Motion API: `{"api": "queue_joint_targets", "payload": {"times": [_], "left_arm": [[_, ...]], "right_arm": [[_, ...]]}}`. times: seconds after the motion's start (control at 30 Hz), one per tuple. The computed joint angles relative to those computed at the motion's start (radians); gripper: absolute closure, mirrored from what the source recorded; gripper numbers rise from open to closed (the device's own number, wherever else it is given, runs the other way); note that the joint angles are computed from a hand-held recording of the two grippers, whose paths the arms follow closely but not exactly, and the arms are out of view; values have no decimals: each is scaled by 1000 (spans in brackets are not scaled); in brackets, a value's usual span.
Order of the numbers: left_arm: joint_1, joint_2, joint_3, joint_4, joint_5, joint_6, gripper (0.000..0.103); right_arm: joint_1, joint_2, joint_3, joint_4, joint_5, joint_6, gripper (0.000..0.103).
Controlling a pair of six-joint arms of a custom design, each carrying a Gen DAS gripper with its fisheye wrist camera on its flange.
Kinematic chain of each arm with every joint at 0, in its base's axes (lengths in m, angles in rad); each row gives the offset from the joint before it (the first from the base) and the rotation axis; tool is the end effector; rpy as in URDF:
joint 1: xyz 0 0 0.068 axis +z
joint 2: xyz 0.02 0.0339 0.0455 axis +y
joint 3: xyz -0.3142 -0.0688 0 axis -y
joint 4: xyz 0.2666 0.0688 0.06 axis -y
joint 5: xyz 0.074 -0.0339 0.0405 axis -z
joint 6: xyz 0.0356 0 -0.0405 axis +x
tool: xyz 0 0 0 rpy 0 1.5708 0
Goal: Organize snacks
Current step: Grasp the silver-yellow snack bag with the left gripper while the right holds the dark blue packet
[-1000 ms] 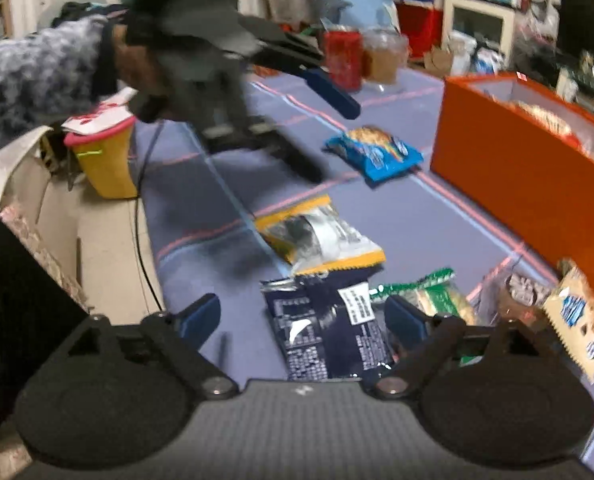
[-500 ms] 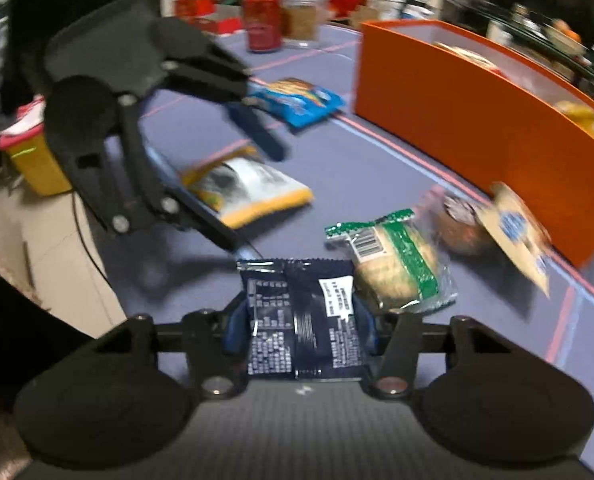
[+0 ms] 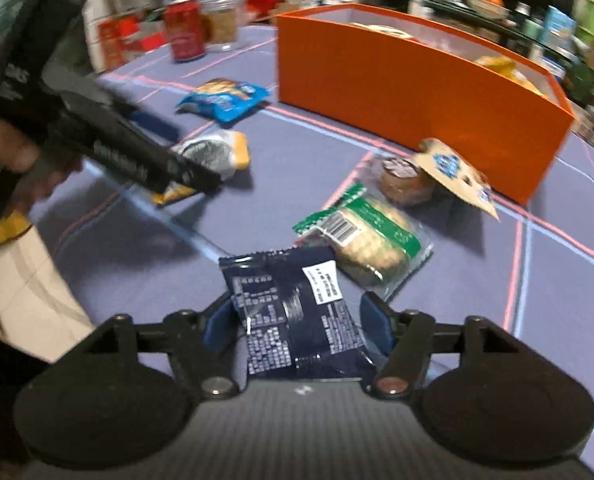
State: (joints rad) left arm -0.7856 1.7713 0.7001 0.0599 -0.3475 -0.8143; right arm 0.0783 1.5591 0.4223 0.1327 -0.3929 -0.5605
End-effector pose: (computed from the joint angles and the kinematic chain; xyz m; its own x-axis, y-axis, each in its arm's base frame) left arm 0.2348 -0.2178 0.1250 -0.8019 -0.1650 -0.5742 -0.0670 0.9799 -0.1879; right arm 0.2384 0.0324 0.1208 -0.5651 -0.5369 -0.6264 -0.6819 0.7314 -0.0118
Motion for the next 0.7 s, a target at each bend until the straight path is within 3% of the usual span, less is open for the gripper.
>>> {"api": "queue_joint_targets", "payload": {"times": [0.03, 0.1, 0.2, 0.27, 0.37, 0.4, 0.53, 0.7], "left_arm": [[-17, -16, -18, 34, 12, -39, 30], [-76, -23, -4, 17, -64, -59, 30], [-120, -1, 69, -66, -180, 47, 27], [-108, 22, 105, -92, -168, 70, 29], [-94, 83, 171, -159, -155, -8, 36], [-88, 106, 174, -135, -146, -14, 39], [-110, 145, 188, -134, -187, 4, 36], [-120, 198, 215, -148, -210, -53, 29]], "right_arm": [[-2, -5, -14, 22, 7, 27, 30], [-10, -10, -43, 68, 0, 43, 28], [-33, 15, -47, 92, -50, 5, 22], [-50, 37, -26, 71, -88, -32, 21], [-71, 46, -3, 35, -116, -72, 21], [-76, 48, -1, 32, -122, -77, 21], [-78, 49, -9, 46, -131, -88, 21], [-64, 31, -12, 37, -91, -59, 21]]}}
